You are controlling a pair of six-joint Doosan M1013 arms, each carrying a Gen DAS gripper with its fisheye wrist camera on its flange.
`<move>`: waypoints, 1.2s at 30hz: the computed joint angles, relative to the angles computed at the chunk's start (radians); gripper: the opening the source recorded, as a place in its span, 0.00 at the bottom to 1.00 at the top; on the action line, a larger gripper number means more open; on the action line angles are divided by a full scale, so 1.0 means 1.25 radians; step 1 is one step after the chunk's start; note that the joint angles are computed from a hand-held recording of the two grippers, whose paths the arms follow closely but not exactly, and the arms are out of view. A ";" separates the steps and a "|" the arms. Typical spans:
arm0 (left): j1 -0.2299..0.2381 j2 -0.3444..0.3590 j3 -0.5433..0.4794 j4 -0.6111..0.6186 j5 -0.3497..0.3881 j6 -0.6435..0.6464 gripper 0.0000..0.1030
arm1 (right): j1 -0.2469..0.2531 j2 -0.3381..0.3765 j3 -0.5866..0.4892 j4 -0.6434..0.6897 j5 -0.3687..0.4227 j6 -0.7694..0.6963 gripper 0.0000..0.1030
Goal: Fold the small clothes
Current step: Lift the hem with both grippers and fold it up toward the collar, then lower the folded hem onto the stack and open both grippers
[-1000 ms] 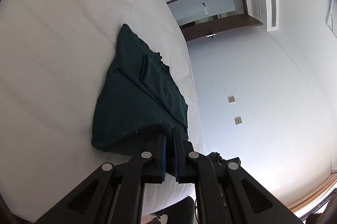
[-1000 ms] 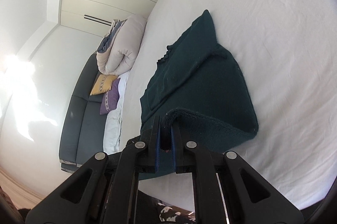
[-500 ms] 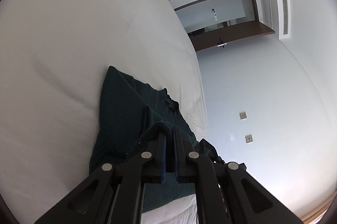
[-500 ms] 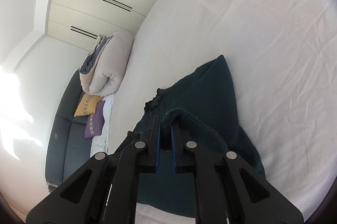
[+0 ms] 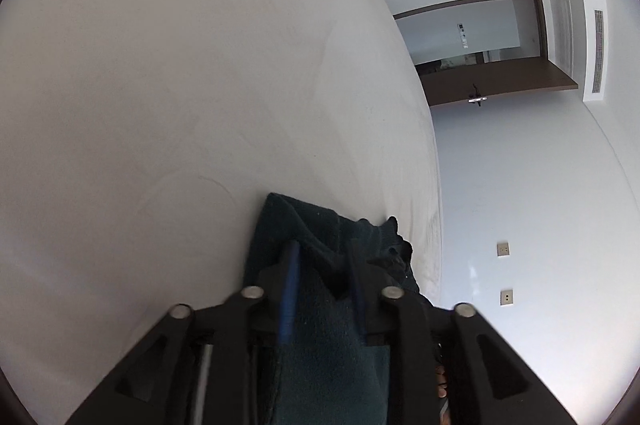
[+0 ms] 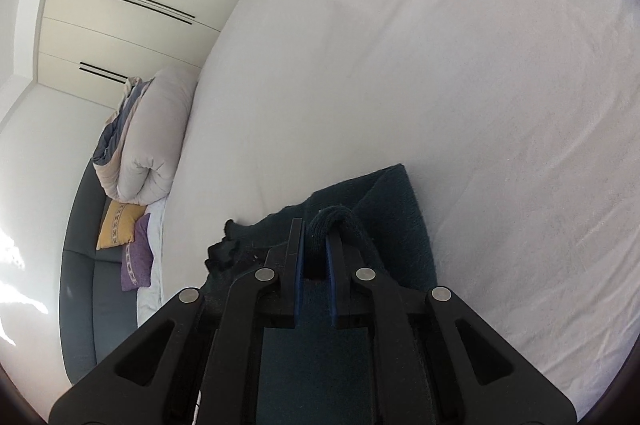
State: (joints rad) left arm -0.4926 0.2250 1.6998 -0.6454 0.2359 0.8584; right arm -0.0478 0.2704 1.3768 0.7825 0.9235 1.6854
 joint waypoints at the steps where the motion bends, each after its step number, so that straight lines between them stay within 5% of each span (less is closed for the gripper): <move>1: -0.001 -0.003 0.007 0.005 -0.016 -0.007 0.53 | 0.002 0.002 0.004 -0.002 -0.014 -0.001 0.17; 3: -0.004 -0.009 0.015 0.006 -0.032 -0.006 0.55 | 0.006 0.002 0.013 0.008 -0.047 -0.020 0.33; 5: -0.010 -0.017 0.017 0.112 -0.025 -0.108 0.57 | 0.008 0.001 0.019 0.045 -0.067 -0.063 0.58; 7: -0.021 -0.028 0.020 0.212 -0.022 -0.194 0.57 | 0.016 -0.006 0.017 0.016 -0.072 -0.051 0.59; 10: -0.053 -0.045 0.013 0.488 0.001 -0.414 0.57 | 0.027 -0.015 0.009 -0.043 -0.076 -0.024 0.59; 13: -0.088 -0.043 -0.014 0.622 0.044 -0.472 0.57 | 0.040 -0.039 0.018 -0.084 -0.077 -0.034 0.59; 18: -0.129 -0.006 -0.076 0.627 0.120 -0.362 0.57 | 0.084 -0.068 0.043 -0.072 -0.035 -0.122 0.59; 21: -0.136 0.015 -0.089 0.632 0.177 -0.344 0.57 | 0.125 -0.065 0.042 -0.162 -0.024 -0.110 0.59; 23: -0.133 0.008 -0.060 0.634 0.158 -0.370 0.49 | 0.133 -0.056 0.044 -0.230 -0.024 -0.058 0.59; 28: -0.129 -0.023 -0.001 0.644 0.108 -0.413 0.35 | 0.087 -0.075 0.107 -0.096 -0.094 -0.091 0.54; 32: -0.138 -0.032 0.012 0.701 0.110 -0.473 0.34 | 0.071 -0.116 0.160 -0.049 -0.135 -0.088 0.56; 36: -0.158 -0.029 0.002 0.779 0.149 -0.533 0.33 | 0.071 -0.139 0.190 0.040 -0.107 -0.196 0.56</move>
